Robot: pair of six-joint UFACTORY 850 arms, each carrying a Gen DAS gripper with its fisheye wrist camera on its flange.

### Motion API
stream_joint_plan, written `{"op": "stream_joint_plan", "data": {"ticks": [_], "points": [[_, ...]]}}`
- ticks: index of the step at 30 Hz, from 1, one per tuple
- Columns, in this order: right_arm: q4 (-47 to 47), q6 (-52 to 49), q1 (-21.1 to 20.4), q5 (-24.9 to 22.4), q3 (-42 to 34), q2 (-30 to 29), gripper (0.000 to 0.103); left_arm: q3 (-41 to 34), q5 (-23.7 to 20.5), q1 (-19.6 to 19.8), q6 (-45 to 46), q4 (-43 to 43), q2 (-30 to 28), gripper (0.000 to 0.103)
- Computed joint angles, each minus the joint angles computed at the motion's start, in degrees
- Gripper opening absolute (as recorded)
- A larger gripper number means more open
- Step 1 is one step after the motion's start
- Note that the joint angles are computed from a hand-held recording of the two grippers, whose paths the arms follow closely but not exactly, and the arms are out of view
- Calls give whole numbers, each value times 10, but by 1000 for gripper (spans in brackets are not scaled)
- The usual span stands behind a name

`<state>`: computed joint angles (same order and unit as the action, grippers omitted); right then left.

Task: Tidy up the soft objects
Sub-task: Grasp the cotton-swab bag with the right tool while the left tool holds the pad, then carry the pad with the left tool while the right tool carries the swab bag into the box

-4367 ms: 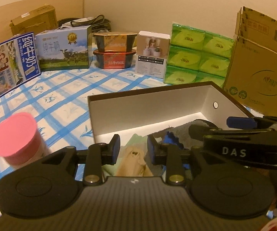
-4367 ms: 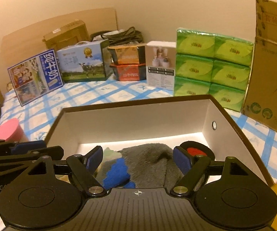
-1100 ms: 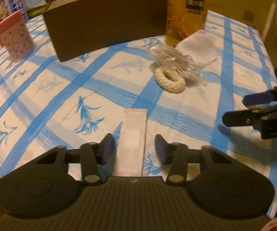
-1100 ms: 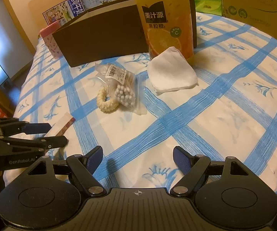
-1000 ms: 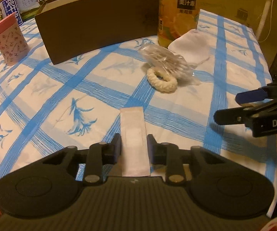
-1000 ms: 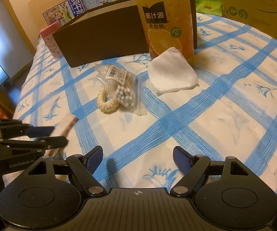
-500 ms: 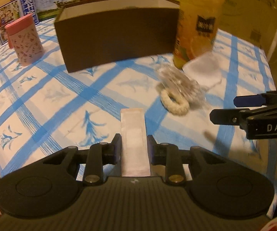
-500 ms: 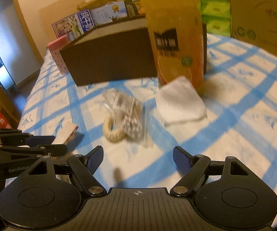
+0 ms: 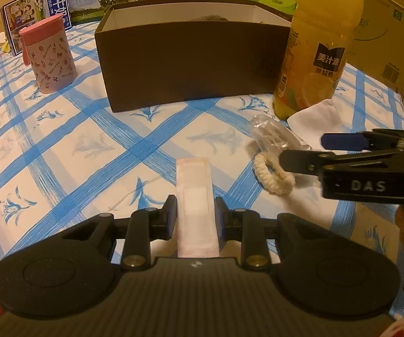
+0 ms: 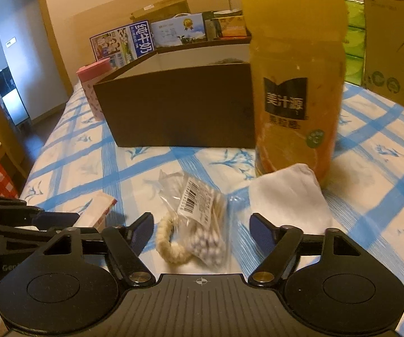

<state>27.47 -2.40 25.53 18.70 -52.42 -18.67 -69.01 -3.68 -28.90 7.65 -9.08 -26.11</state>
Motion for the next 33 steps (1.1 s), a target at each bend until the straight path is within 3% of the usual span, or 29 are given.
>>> {"op": "stream_joint_plan", "data": {"ticks": [9, 14, 17, 33], "points": [[-91, 99, -16, -5, -27, -34, 61, -12, -2, 1, -23, 16, -10, 25], [-175, 196, -26, 7, -21, -38, 39, -16, -5, 3, -7, -4, -14, 25], [-199, 223, -30, 24, -12, -34, 31, -18, -6, 3, -21, 7, -16, 25], [-291, 346, -48, 72, 56, 40, 28, -5, 9, 5, 35, -59, 5, 25]]}}
